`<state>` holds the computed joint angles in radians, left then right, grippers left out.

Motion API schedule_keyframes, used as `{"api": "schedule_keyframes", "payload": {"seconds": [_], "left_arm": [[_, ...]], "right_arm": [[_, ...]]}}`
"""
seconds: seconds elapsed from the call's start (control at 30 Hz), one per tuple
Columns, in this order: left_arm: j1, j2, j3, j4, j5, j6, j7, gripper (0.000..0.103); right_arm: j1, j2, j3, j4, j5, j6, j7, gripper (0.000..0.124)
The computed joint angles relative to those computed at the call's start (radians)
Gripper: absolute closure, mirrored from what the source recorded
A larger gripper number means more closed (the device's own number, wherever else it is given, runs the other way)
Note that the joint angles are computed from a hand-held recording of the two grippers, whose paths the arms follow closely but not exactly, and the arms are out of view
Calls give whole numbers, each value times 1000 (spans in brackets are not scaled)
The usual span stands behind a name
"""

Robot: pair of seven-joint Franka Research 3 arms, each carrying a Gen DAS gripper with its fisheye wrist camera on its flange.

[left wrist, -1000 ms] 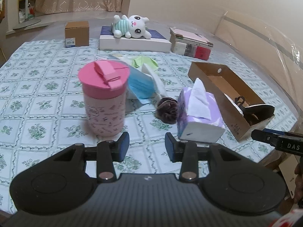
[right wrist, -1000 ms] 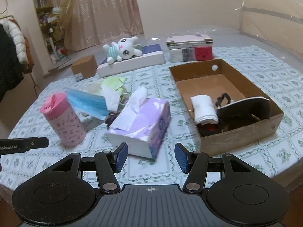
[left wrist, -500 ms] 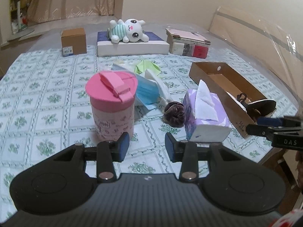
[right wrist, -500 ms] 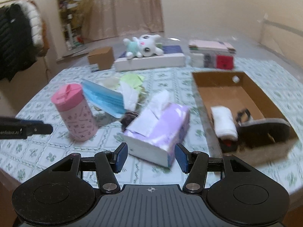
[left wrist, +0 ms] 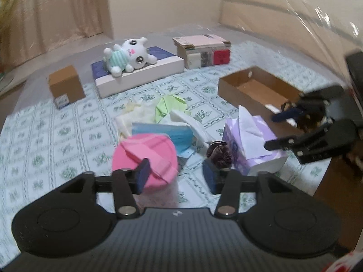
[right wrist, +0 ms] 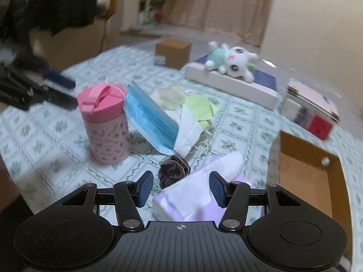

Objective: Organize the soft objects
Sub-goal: 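Grasp the dark purple scrunchie with the right tool while the left tool grasps a white cloth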

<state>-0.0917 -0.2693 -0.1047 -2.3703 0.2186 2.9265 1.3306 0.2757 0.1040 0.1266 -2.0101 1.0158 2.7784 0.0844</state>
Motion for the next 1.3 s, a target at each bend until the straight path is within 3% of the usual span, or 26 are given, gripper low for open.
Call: {"api": "schedule_keyframes", "payload": {"seconds": [0.07, 0.23, 0.4, 0.6, 0.73, 0.8, 0.9, 1.1, 1.3], "left_arm": [[-42, 27, 51, 46, -52, -33, 112, 47], [-81, 101, 113, 162, -242, -107, 388, 40], [-46, 189, 105, 277, -369, -181, 563, 36], [35, 292, 50, 393, -392, -246, 624, 36], [83, 348, 8, 457, -397, -291, 655, 36], [99, 372, -6, 487, -391, -315, 658, 36], [115, 406, -22, 536, -379, -350, 654, 36], [121, 493, -48, 678, -339, -434, 630, 36], [110, 663, -77, 940, -334, -619, 570, 37]], "right_arm": [[8, 49, -11, 65, -140, -45, 61, 69], [24, 185, -26, 251, -458, -203, 230, 69], [50, 324, -35, 434, -668, -315, 351, 69], [81, 467, -46, 624, -817, -436, 432, 69], [92, 519, -49, 689, -866, -489, 448, 69], [89, 521, -45, 683, -871, -480, 443, 95], [73, 500, -32, 652, -845, -453, 444, 100], [3, 415, 8, 594, -709, -428, 418, 101], [-32, 398, 4, 631, -594, -382, 476, 101]]}}
